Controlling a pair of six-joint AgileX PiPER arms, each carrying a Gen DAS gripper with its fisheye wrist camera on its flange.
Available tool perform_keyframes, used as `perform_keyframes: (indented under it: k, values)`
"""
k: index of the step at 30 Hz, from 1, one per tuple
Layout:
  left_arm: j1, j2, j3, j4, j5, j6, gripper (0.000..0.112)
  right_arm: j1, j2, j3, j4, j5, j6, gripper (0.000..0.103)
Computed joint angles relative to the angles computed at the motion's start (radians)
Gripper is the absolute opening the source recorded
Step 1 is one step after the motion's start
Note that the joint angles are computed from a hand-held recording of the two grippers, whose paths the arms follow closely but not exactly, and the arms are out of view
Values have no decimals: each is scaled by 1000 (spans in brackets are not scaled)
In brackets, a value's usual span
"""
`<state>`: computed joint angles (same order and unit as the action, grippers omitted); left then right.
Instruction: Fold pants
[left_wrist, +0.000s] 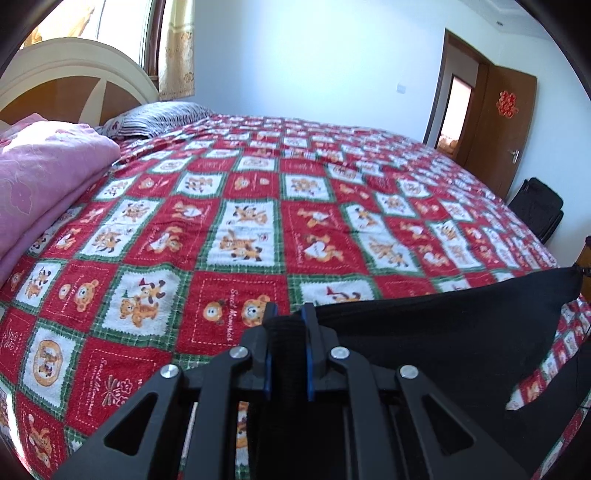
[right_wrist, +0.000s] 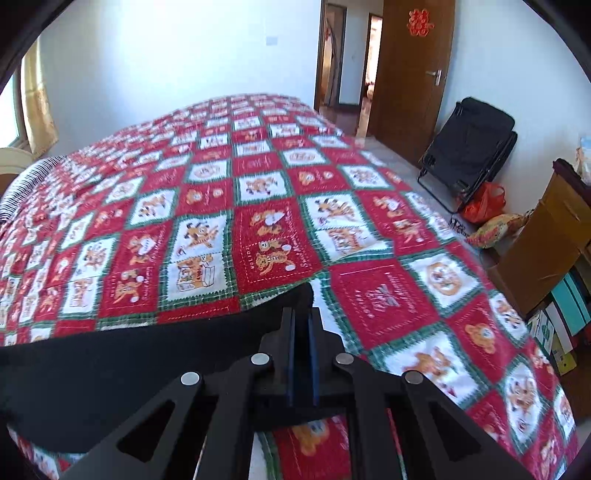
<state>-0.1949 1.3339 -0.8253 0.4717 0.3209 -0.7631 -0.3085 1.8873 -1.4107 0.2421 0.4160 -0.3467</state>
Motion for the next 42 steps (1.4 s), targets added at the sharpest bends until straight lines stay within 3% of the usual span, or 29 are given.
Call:
perform_keyframes:
  k: [7,13,19,26,30,33,35,36,37,38,39,40,42]
  values:
    - [-26,-165,122,53,-53,-86,14,-107,-182,228,353,-65,-370,5]
    - [-120,-365,277,183,-30,-271,14,-245,-310,417,723,-29,-771,5]
    - [-332,-534,400,380,108,-556,14,-412,-407,565,905,82,-1027,5]
    - [-624,-594,526,585,301,-919,14,-612,-438,691,991,196,-1243,5]
    - [-784,-590,560,634,419,-1044,14,-686,-430,741,1021,204,-1345,5]
    - [-855,-572,565,650,472,-1087,14,-756,-425,749,1005,267,-1374,5]
    - [-887,-563,564,656,503,-1101,14,-775,-473,775,1012,233,-1379,6]
    - [-900,-567,567,658,515,-1108,14,-783,-505,791,1020,211,-1385,10]
    - [-912,-568,565,657,527,-1110,14,-803,-545,812,1032,209,-1403,24]
    - [-923,-567,563,656,538,-1114,14,-838,-602,836,1035,248,-1423,47]
    - [-936,-567,560,655,552,-1115,14,-874,-650,854,1031,300,-1434,58]
    - [-948,-566,558,654,566,-1118,14,-911,-702,876,1028,363,-1447,66]
    - [-983,-557,557,657,596,-1138,14,-927,-829,926,994,470,-1432,66]
